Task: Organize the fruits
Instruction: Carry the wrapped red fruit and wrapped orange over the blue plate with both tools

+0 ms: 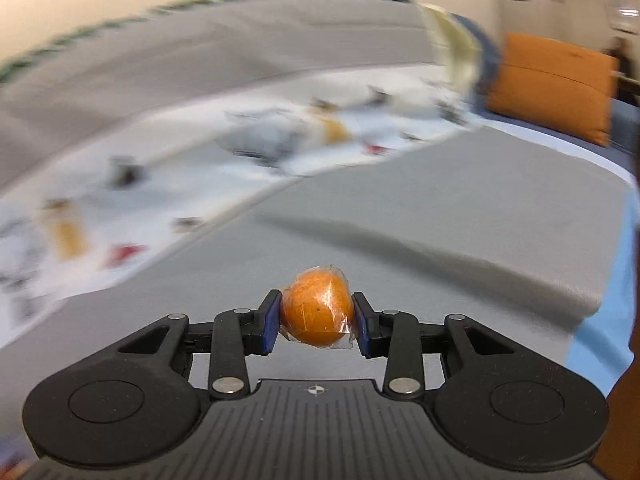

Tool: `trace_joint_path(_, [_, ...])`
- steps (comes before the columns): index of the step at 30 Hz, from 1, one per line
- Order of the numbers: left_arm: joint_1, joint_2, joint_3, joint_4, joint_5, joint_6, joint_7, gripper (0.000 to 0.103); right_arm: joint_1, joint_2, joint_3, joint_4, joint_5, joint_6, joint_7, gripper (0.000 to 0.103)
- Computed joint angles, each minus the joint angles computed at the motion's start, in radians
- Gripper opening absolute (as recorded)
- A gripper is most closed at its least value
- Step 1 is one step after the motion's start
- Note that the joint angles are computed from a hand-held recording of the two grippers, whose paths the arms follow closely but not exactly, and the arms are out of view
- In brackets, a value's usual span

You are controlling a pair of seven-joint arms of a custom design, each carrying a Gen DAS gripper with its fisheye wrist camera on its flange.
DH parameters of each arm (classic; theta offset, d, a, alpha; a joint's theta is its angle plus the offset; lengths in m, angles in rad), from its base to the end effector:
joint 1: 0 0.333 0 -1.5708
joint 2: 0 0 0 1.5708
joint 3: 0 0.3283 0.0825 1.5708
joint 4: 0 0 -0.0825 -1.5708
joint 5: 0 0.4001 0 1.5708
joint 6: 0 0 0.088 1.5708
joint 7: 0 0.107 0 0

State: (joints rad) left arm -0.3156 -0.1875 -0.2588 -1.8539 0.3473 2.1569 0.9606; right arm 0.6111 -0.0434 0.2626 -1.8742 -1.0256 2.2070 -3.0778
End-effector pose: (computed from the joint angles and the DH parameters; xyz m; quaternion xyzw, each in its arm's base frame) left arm 0.4673 -0.3018 0.6612 -0.6423 0.7056 -0.1943 0.2275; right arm 0.4064 0.4446 0.5894 -0.5327 0.7004 -0.3259 0.3456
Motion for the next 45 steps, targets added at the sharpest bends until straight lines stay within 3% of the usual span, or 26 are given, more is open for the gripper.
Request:
trace_joint_path(4, [-0.027,-0.246,0.004,-0.188,-0.051,-0.067,-0.057,0.034,0.043,-0.122,0.037,-0.058,0.128,0.108,-0.156,0.039])
trace_joint_path(9, [-0.089,-0.491,0.005,-0.346,-0.113,-0.157,-0.136,0.034,0.095,-0.168,0.095,-0.055,0.277,0.159,-0.293,0.039])
trace_joint_path(18, [-0.183,-0.723,-0.031,-0.459,-0.130,-0.267,-0.284,0.034,0.150,-0.133,0.172,0.035,0.232,0.139,-0.374,0.039])
trace_joint_path(31, [-0.212,-0.803,-0.057,-0.440,-0.055,-0.336,-0.374,0.034,0.184,-0.128,0.177,0.055,0.189,0.167,-0.378,0.039])
trace_joint_path(45, [-0.223,-0.784,-0.041,-0.456,-0.043,-0.307,-0.375,0.034,0.178,-0.122,0.174,0.052,0.210,0.167,-0.387,0.039])
